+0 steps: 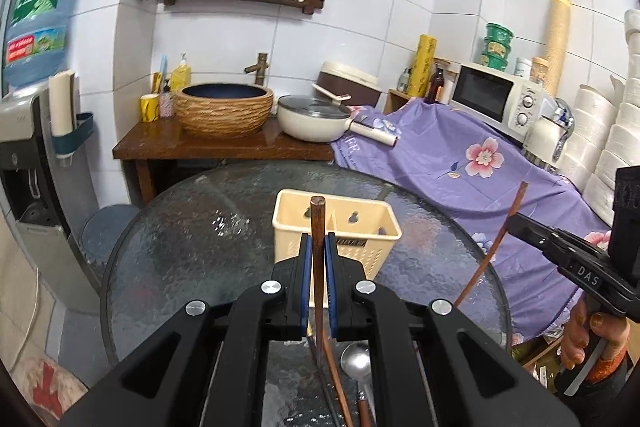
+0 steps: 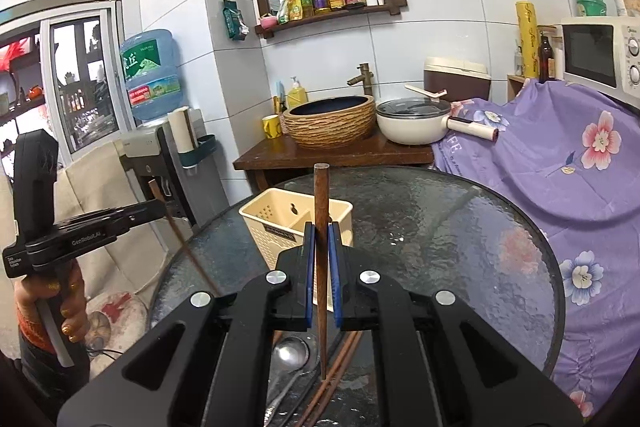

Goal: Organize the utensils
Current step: 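Lower both chopsticks into the holder and open both tools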

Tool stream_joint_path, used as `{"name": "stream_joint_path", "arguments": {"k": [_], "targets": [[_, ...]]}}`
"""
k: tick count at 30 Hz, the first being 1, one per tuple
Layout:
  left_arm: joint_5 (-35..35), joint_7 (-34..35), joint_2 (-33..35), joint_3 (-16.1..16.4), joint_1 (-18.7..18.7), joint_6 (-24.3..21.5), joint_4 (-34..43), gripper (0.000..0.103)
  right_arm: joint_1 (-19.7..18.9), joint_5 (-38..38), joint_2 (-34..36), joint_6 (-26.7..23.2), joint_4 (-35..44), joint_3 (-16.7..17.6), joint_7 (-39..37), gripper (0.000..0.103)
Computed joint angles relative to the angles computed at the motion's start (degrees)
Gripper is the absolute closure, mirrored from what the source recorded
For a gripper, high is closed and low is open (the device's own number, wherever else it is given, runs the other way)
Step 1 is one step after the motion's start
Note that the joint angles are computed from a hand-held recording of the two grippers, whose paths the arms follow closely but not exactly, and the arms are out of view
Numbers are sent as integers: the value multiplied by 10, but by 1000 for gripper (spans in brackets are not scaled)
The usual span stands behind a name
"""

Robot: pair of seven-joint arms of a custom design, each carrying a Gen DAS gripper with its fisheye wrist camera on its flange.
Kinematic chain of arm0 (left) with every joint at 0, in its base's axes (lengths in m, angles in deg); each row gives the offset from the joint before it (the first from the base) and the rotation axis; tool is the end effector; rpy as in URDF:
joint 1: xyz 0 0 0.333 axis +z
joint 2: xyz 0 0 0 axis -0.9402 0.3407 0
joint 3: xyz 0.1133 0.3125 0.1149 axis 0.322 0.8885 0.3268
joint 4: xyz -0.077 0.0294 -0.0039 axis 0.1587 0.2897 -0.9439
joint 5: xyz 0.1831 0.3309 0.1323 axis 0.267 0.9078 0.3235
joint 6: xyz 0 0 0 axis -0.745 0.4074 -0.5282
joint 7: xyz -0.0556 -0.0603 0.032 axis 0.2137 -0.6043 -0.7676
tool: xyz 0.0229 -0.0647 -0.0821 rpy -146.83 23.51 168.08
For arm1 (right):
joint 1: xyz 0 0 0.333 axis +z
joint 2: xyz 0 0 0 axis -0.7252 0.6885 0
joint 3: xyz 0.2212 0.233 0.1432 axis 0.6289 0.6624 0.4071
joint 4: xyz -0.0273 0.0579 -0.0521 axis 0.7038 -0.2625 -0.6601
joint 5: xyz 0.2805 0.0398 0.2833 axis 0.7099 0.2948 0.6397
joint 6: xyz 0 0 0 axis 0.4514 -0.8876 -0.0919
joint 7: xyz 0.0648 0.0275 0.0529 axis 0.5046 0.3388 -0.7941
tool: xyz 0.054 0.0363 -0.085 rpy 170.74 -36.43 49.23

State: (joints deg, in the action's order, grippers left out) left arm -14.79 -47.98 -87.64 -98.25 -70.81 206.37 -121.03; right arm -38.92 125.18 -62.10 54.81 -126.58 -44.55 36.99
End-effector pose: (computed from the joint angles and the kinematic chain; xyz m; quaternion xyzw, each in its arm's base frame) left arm 0.4897 -0.1568 0.6466 -0.6757 0.5268 -0.3889 0.3385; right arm 0.6326 0.0997 0.6227 -0.7419 0.3714 -0.1405 0.5403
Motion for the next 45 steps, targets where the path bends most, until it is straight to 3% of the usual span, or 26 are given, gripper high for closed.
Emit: {"name": "stream_joint_path", "arguments": {"k": [6, 10, 16, 21, 24, 27, 36, 45], "targets": [[-68, 89, 5, 34, -30, 17, 33, 96, -3, -14, 4, -46, 44, -1, 15, 96], [-94, 134, 15, 35, -31, 9, 73, 96, -1, -32, 15, -60, 91, 4, 37, 96], [-83, 143, 56, 22, -12, -25, 171, 96, 11, -66, 51, -36, 185, 20, 74, 96], [-16, 88, 99, 10, 8, -48, 245, 96, 19, -93, 103, 4, 271, 41, 112, 96], [-16, 82, 129, 19, 3, -50, 271, 96, 25, -119, 134, 33, 303, 53, 132, 96], [22, 42, 149, 25, 2, -59, 276, 96, 28, -136, 158, 58, 311, 64, 142, 96], [-23, 39, 194, 43, -9, -45, 240, 96, 35, -185, 196, 106, 279, 80, 168, 96], [-52, 52, 209, 47, -14, -41, 219, 96, 32, -202, 214, 111, 268, 84, 193, 96]]}}
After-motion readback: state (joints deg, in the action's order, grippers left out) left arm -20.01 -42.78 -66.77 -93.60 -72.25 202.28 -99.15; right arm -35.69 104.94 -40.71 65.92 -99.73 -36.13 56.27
